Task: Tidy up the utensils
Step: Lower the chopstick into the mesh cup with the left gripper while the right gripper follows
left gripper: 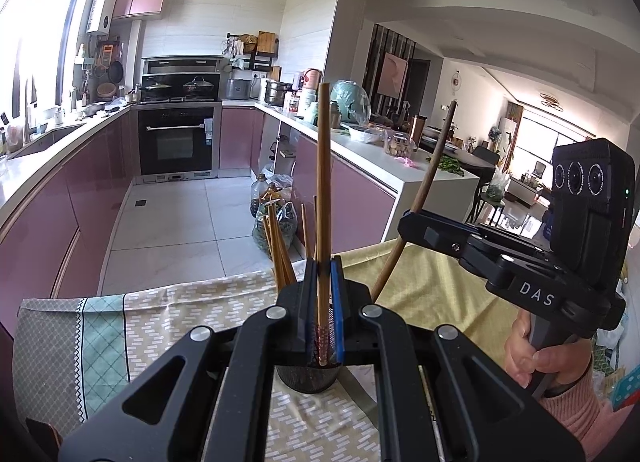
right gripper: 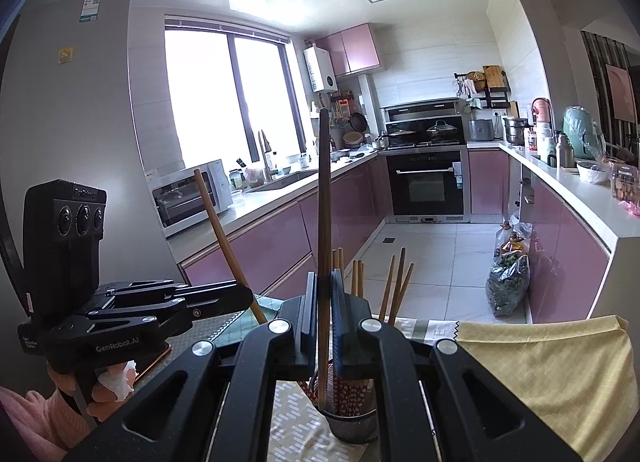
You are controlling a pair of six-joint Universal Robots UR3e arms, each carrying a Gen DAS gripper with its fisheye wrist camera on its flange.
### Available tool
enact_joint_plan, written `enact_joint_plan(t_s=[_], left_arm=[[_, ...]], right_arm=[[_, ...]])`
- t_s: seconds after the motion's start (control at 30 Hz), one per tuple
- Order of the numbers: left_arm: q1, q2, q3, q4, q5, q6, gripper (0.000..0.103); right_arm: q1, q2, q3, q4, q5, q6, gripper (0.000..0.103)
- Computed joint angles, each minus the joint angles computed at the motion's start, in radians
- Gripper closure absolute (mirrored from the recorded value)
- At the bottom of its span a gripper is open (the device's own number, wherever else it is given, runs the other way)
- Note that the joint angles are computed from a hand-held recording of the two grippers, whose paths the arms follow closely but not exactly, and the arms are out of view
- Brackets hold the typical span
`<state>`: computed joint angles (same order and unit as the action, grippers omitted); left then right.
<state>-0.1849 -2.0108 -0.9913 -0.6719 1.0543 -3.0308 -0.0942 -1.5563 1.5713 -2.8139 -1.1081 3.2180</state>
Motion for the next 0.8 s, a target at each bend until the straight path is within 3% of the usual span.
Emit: enact_joint_plan(t_s=[0.8], left_arm=[[-0.022,-0.036,0.076,-0.069,0.031,0.006,0.096]], right_arm=[[0.023,0.067,-0.051,0.027,-0.046,-0.004,0.098]])
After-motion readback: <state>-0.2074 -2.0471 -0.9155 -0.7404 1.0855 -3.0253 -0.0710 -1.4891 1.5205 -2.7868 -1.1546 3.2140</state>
